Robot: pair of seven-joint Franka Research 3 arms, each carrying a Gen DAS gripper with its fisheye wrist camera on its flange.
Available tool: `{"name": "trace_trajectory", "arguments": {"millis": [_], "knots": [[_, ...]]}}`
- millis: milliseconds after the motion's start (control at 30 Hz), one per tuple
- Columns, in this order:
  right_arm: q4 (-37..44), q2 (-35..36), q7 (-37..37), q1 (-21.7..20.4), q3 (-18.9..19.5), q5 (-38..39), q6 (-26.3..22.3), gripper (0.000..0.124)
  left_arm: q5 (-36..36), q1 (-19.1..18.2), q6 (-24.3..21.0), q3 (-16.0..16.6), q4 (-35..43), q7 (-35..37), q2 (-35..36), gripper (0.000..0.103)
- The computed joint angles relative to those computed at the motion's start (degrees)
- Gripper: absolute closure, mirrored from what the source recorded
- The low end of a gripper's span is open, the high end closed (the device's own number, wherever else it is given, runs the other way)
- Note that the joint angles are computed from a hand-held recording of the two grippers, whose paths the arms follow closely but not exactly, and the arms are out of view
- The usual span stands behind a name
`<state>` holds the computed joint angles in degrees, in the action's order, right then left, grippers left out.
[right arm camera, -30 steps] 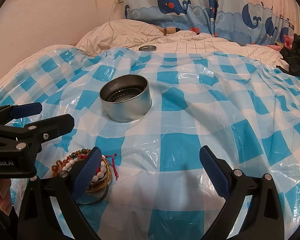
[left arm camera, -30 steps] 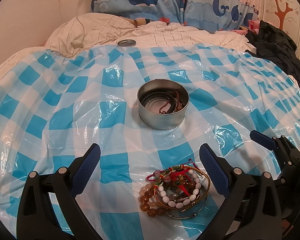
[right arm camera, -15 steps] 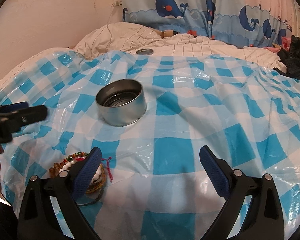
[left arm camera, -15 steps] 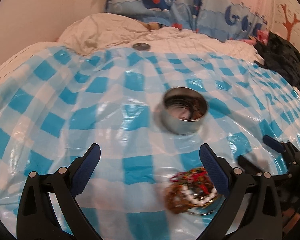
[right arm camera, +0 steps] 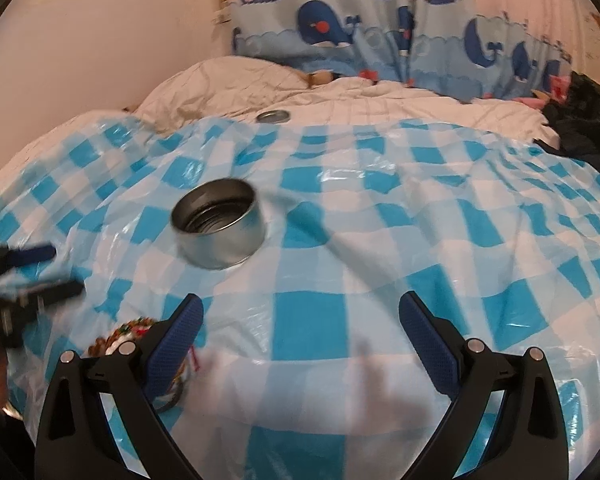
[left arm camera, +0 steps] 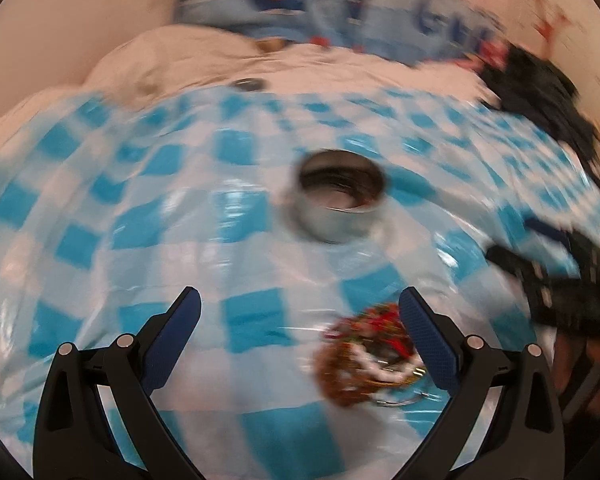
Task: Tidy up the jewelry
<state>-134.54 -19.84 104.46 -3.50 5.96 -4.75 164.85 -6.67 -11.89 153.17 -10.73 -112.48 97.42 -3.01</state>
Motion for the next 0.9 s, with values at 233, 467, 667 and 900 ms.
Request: {"name": "trace_trajectory", "arguments": {"millis": [233,467,667,900], "knots": [[0.94,0.15,-1.48,2.0,-3.03,5.64,-0.43,0.03,5.85,-2.81,1.77,-1.95,-4.21,8.21,-1.83,0.008],[1.63,0.05,-7.1,5.13,-4.98,10.53,-1.81,0.03,0.33,-4.08,-2.15,-0.71,-4.3,11.32,-2.18,0.01],[3.68,1.01,-16.9,10.38,-8.86,19.71,-7.31,0.03,-12.42,-3.8,-5.25,1.53,-2.2,19.29,-3.71,0.011],[7.42,4.21,-29.9,13.69,-9.91,31.29,-19.93,0.075,-4.95,0.42,-4.91,1.48,-0.94,4.62,-3.36,0.009]]}}
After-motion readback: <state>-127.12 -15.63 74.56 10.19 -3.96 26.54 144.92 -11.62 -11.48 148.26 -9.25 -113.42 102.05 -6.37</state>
